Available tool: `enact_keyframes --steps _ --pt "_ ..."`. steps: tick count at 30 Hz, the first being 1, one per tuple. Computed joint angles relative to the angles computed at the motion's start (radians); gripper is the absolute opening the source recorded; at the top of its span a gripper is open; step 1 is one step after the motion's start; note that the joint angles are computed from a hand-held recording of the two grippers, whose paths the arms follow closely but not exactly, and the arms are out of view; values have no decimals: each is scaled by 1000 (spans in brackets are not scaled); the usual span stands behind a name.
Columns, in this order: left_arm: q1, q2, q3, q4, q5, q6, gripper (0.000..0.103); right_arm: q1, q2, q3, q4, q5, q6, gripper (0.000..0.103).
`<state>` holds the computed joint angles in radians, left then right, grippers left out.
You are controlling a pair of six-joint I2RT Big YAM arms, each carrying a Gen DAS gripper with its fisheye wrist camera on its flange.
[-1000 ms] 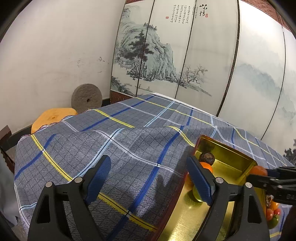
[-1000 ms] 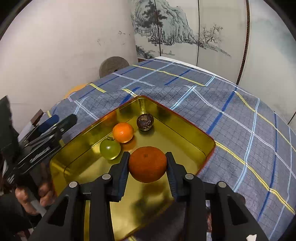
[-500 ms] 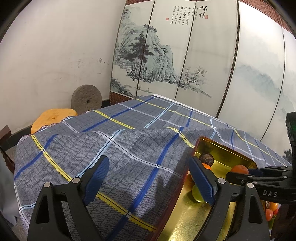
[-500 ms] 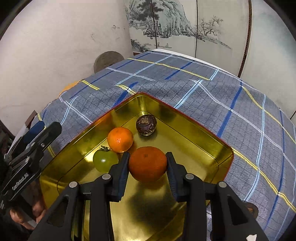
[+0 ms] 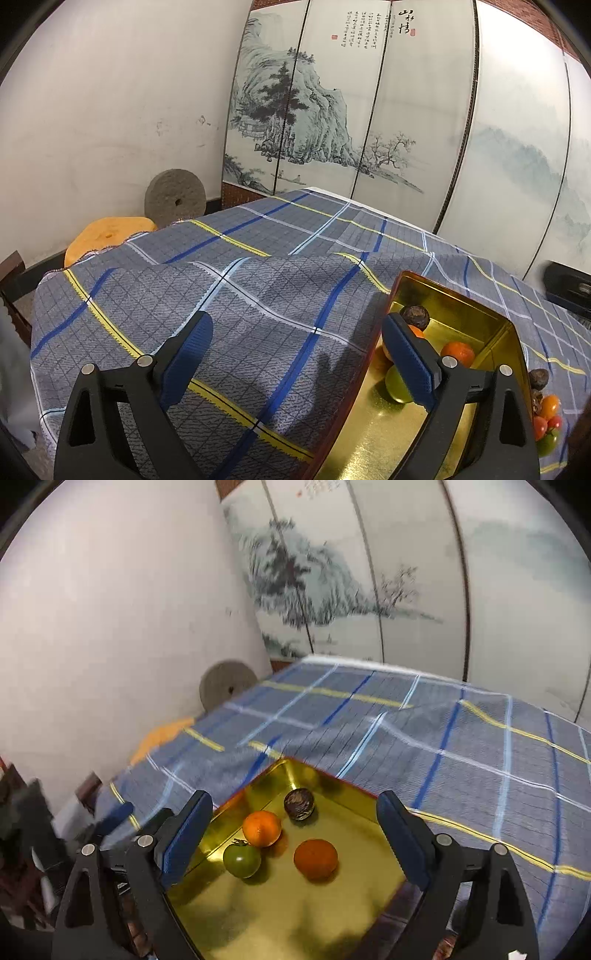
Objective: Organize fruits
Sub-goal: 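Open the right gripper and move both grippers back toward the fruits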
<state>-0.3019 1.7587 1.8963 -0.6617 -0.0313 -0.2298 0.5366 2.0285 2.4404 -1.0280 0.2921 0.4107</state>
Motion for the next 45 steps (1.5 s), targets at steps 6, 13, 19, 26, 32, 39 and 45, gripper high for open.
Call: enact_keyframes --steps 6,13,19,26,32,39,45 --pt "2 4 6 -8 4 -3 93 23 -293 -445 126 141 3 89" --pt "-3 19 26 -35 2 12 95 0 -577 -835 -31 333 158 89" --pt "-7 26 34 -46 -9 18 95 -76 -720 -998 -191 394 323 89" --pt "-43 -42 8 -67 70 203 95 -121 -817 -1114 -143 370 401 89" --pt "-139 -96 78 -285 357 456 95 -119 -831 -1130 -102 347 381 89" --pt "-286 141 409 -794 409 411 60 -113 -882 -1176 -22 357 375 93" --pt "-342 192 444 -768 342 295 59 -111 -908 -1200 33 346 346 93"
